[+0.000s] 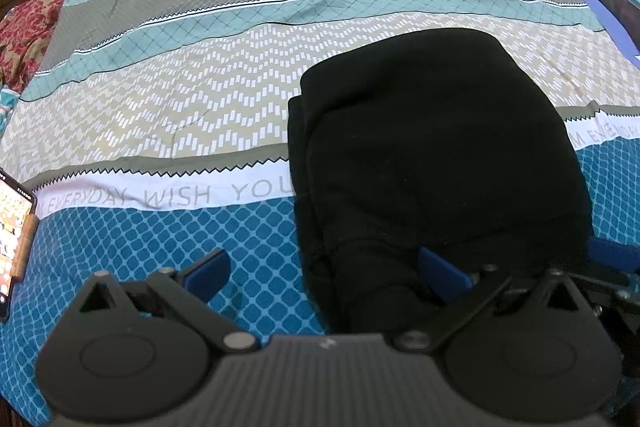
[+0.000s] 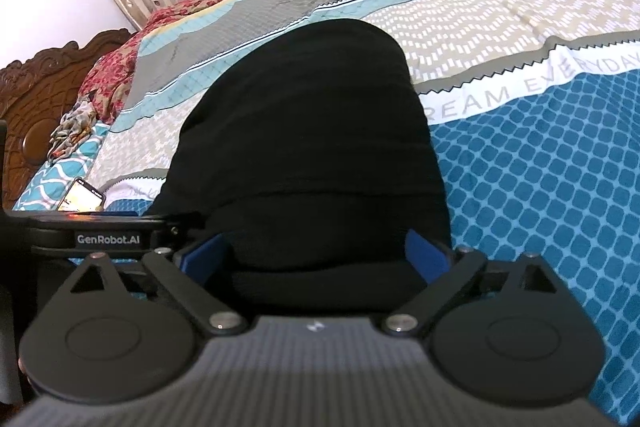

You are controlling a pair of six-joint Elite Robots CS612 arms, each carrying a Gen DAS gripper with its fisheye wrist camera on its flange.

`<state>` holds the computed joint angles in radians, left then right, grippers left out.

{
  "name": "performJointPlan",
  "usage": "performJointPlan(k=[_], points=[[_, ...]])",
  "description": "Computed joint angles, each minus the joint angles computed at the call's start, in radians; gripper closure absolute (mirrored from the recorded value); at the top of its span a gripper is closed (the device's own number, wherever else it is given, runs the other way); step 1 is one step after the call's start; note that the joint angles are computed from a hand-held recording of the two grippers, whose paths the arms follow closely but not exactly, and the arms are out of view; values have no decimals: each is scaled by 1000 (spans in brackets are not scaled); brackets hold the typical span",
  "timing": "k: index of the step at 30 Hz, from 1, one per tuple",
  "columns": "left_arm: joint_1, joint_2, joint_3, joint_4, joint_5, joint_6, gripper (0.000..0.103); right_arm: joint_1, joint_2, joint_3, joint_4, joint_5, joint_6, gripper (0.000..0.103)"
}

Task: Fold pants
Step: 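Smooth the folded pants with the right gripper and withdraw both grippers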

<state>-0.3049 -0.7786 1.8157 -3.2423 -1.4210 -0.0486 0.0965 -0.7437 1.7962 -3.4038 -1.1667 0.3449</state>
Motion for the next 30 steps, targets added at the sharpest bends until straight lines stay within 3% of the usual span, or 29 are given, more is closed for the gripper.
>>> performJointPlan(k=[14,20,30], points=[[6,4,-6,9,-17,-20,0,0,0,3,3,-6,-41,0],[3,3,-3,1,-4,-22,0,9,-26,15,44,-32,-79,0],[3,-1,-2,6,-10,-36,0,-2,-65,81,-46,-88,-2,0]])
